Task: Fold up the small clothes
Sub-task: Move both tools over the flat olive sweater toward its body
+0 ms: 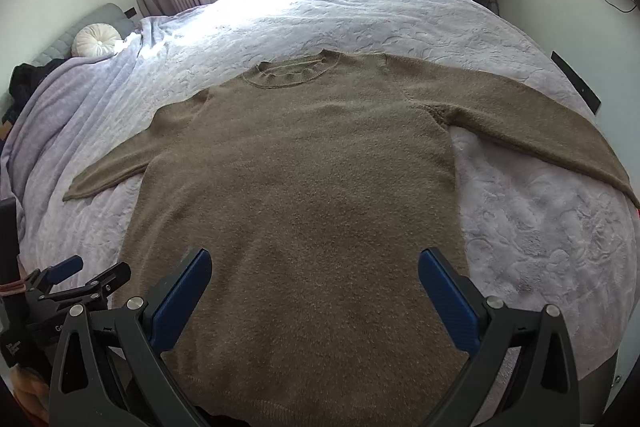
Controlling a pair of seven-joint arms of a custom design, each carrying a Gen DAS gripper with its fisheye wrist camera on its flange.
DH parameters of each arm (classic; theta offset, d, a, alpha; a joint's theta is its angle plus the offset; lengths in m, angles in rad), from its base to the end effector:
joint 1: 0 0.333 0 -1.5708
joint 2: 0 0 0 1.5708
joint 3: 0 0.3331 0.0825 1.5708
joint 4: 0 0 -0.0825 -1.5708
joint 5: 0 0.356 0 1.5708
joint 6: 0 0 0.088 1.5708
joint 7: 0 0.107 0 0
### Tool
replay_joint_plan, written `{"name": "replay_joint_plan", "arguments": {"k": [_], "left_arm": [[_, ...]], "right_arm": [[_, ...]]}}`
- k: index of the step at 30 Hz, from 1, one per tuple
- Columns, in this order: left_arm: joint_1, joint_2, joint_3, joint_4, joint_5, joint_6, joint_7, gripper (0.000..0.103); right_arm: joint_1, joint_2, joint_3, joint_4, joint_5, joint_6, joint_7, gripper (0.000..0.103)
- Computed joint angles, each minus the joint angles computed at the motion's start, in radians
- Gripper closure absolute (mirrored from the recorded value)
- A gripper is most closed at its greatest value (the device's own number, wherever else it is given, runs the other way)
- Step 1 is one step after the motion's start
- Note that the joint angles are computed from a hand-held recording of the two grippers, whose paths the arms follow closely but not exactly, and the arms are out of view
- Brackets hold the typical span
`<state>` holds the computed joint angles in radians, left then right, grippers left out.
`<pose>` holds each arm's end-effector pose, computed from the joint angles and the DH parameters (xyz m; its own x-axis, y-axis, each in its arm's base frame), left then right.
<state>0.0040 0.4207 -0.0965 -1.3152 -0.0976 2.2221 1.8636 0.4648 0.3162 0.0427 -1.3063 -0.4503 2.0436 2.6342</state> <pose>0.7015 -0.0527 0.5741 -0.3204 -0.9473 -0.0042 -0.8290 0.2825 -0.4826 0.5963 0.2980 0.6316 -0.3916 -0.9129 -0.1148 -0.7420 0.3871 -0.5474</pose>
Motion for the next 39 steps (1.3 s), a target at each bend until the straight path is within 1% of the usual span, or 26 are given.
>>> {"name": "replay_joint_plan", "arguments": {"k": [14, 21, 24, 29, 34, 39], "left_arm": [[-0.005, 0.047, 0.002, 0.056, 0.01, -0.031, -0.014, 0.0], [-0.01, 0.095, 0.004, 0.119, 0.021, -0.075, -0.023, 0.0], [-0.012, 0.116, 0.007, 0.152, 0.027, -0.097, -0.035, 0.0], [-0.013, 0.147, 0.007, 0.197, 0.037, -0.118, -0.042, 0.0], [-0.011, 0.163, 0.004, 0.221, 0.032, -0.119, -0.042, 0.0], [-0.011, 0.189, 0.001, 0.263, 0.031, -0.142, -0.04, 0.0]], "right_arm": [[-0.007, 0.036, -0.006, 0.037, 0.028, -0.013, -0.027, 0.0], [-0.013, 0.064, -0.01, 0.063, 0.048, -0.019, -0.042, 0.0], [-0.015, 0.075, -0.013, 0.072, 0.052, -0.007, -0.051, 0.0], [-0.019, 0.089, -0.02, 0.083, 0.058, 0.008, -0.051, 0.0], [-0.027, 0.099, -0.022, 0.093, 0.076, 0.0, -0.069, 0.0], [-0.033, 0.107, -0.024, 0.093, 0.087, 0.005, -0.07, 0.0]]}}
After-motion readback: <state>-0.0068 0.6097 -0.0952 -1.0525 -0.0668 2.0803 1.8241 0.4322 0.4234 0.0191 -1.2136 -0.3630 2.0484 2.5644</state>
